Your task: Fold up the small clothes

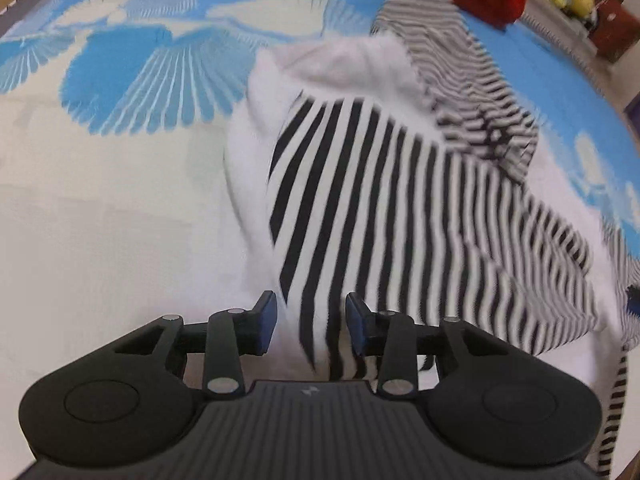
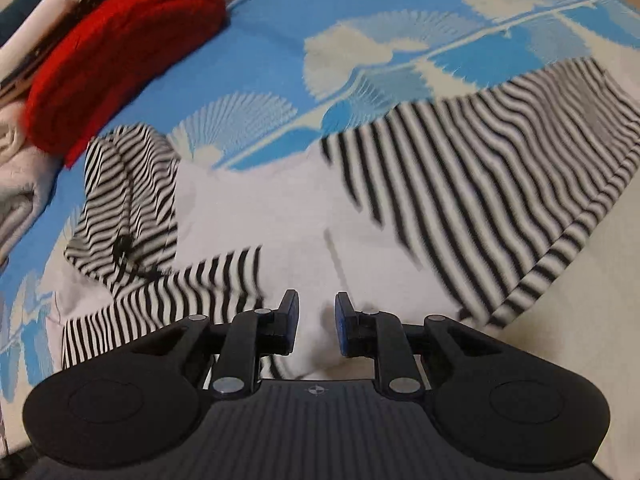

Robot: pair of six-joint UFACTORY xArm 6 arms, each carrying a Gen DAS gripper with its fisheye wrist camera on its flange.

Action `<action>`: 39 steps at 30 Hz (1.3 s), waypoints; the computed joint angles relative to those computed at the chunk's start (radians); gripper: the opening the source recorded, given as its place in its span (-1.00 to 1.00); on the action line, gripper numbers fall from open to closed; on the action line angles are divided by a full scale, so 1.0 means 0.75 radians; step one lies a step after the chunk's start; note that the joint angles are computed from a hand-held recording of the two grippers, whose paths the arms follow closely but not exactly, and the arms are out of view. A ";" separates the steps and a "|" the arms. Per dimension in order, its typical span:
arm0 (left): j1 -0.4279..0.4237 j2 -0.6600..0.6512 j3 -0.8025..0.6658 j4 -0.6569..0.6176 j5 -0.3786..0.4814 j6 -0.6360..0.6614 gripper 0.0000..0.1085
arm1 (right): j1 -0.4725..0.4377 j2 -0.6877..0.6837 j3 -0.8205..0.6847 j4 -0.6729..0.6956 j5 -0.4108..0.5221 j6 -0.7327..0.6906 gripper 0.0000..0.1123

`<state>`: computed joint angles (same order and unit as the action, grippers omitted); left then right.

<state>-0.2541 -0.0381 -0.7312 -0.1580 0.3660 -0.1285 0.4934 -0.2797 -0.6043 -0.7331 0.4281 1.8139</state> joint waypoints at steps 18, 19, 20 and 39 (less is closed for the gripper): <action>-0.134 -0.095 0.052 0.448 -0.195 -0.319 -0.16 | -0.306 -0.584 0.383 -0.166 0.223 -0.037 -0.62; -0.136 -0.094 0.050 0.466 -0.196 -0.338 -0.16 | -0.341 -0.626 0.418 -0.173 0.226 -0.047 -0.62; -0.138 -0.091 0.047 0.470 -0.197 -0.345 -0.16 | -0.389 -0.679 0.464 -0.178 0.220 -0.062 -0.62; -0.145 -0.062 0.024 0.416 -0.198 -0.333 -0.16 | -1.212 -0.605 0.800 -0.471 -0.483 0.258 -0.62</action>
<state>-0.3630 -0.0844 -0.7132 0.1537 0.2172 -0.3779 -0.4158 -0.7338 -0.0045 -1.0867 0.0659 2.0076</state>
